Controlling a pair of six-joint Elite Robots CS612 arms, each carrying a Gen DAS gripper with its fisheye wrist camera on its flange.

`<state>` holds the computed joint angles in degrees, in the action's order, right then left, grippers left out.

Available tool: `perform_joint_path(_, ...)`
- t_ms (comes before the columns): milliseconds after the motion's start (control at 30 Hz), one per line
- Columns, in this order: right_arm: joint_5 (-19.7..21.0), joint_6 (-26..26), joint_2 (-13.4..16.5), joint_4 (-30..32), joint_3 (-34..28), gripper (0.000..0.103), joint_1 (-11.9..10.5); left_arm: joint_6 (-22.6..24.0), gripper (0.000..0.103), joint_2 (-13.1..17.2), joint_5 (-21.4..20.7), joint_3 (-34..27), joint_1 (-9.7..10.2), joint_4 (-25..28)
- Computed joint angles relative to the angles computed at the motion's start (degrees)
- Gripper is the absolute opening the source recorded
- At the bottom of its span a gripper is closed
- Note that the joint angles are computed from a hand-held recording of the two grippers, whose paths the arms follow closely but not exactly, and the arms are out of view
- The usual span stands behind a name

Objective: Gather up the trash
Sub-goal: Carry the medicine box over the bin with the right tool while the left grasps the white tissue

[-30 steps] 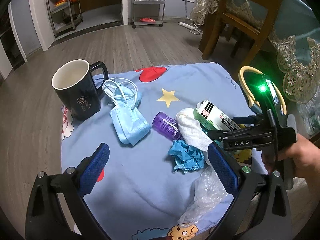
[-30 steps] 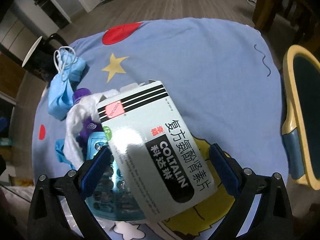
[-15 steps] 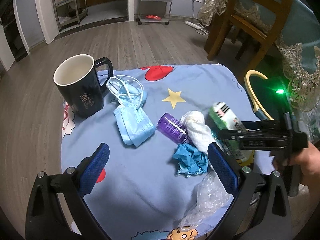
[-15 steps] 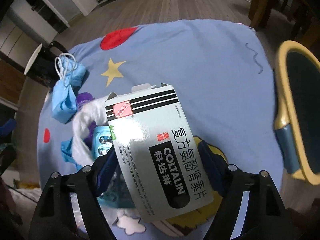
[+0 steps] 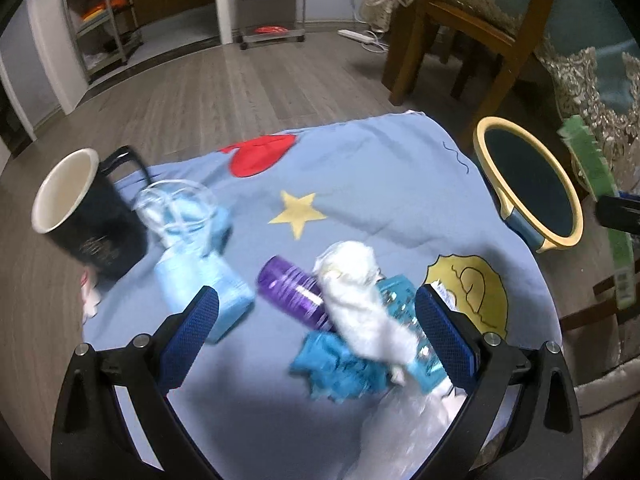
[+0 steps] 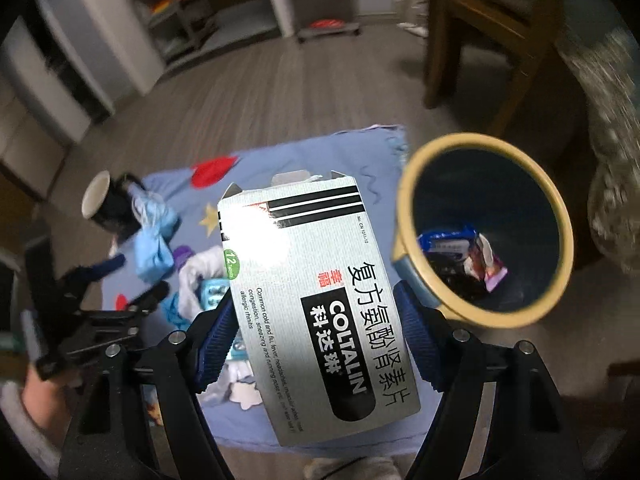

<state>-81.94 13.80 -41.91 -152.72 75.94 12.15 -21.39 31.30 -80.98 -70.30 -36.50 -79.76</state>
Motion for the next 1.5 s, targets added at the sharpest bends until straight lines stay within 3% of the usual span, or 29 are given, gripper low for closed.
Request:
perform_joint_path(100, 4.1, 4.0, 0.4, -1.0, 0.4, 0.076, -1.3, 1.7, 0.092, -0.7, -0.4, 2.5, -0.33, -1.3)
perform_joint_path(200, 0.9, 1.8, 0.7, -1.0, -0.1, 0.076, -1.4, 3.8, 0.081, -1.3, 0.4, 4.8, -0.85, -0.9)
perform_joint_path(300, 2.2, 2.3, 1.4, 1.6, -1.1, 0.076, -1.8, 5.7, 0.072, -1.7, 1.1, 6.1, -1.26, 0.2)
perform_joint_path(433, 1.9, 1.6, 1.7, 2.1, -1.5, 0.076, -2.1, 5.8, 0.051, -1.9, 1.2, 7.0, -1.22, 1.3)
perform_joint_path(500, 2.6, 2.0, 1.5, 1.9, -1.0, 0.076, -2.3, 5.6, 0.037, -2.0, 0.6, 7.3, -1.00, 1.6)
perform_joint_path(533, 2.9, 2.1, 1.5, 1.9, -1.0, 0.076, -2.4, 6.0, 0.024, -2.0, 1.3, 7.2, -1.05, 1.8)
perform_joint_path(633, 2.0, 1.9, 1.4, 1.5, -0.7, 0.076, -2.2, 6.3, 0.018, -1.7, 1.8, 6.5, -0.95, 1.1)
perform_joint_path(933, 1.5, 5.8, 0.8, -1.5, 0.7, 0.076, -3.2, 8.7, 0.017, -1.2, 3.5, 3.0, -1.73, -8.1)
perform_joint_path(1200, -2.5, 11.9, -0.1, -8.9, 3.5, 0.076, -4.6, 13.4, 0.017, -2.2, 0.7, 3.1, -3.19, -16.4)
perform_joint_path(1333, -6.2, 13.5, -0.4, -12.2, 4.5, 0.076, -5.1, 14.4, 0.017, -2.7, -1.8, 3.7, -3.89, -17.5)
perform_joint_path(1500, -7.9, 17.7, -0.1, -13.5, 5.1, 0.076, -6.4, 15.2, 0.017, -3.6, -4.3, 5.7, -4.73, -17.9)
